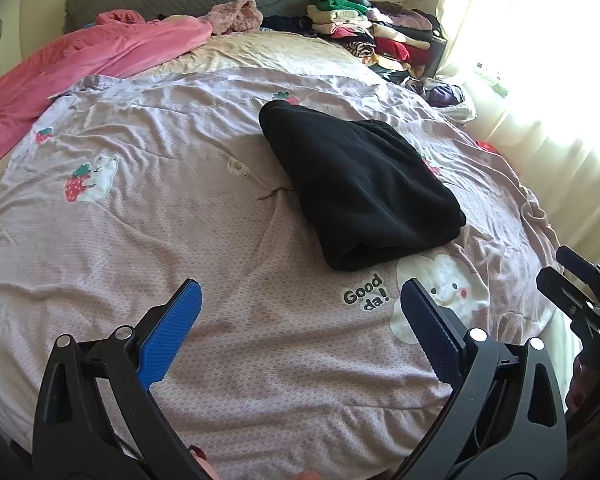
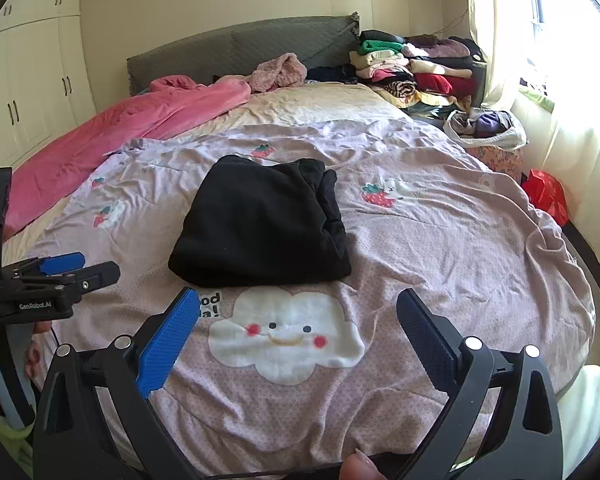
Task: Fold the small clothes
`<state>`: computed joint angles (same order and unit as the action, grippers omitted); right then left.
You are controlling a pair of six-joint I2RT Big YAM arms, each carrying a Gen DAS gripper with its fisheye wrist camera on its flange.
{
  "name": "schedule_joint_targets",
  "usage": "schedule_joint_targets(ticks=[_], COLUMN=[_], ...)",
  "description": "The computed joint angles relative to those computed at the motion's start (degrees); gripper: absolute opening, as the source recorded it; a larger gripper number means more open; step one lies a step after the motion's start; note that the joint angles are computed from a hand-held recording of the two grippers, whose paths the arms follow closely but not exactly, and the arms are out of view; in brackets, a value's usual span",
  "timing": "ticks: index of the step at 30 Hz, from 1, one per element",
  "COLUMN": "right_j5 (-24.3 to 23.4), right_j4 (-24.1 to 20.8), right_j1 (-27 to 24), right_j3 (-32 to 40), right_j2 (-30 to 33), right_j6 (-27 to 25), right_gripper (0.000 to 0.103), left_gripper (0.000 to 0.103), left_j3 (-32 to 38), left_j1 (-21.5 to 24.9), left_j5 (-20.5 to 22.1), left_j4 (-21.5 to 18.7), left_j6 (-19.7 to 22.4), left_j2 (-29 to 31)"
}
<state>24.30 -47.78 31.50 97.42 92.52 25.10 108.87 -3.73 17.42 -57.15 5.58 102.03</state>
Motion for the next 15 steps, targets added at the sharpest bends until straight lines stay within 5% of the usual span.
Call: schedule_joint_targets(ticks=[15], right_j5=[0.76], right_j4=[-0.65], right_j1=[0.06], right_j3=[0.02], right_j2=[-0.43], right_j6=[0.52], right_gripper=[0.098], left_gripper=[0.093], left_j3=[-0.22], left_j1=[-0.15], left_j5=[-1.40], left_j4=[0.01], left_j6=[0.04], left_j2=[-0.47])
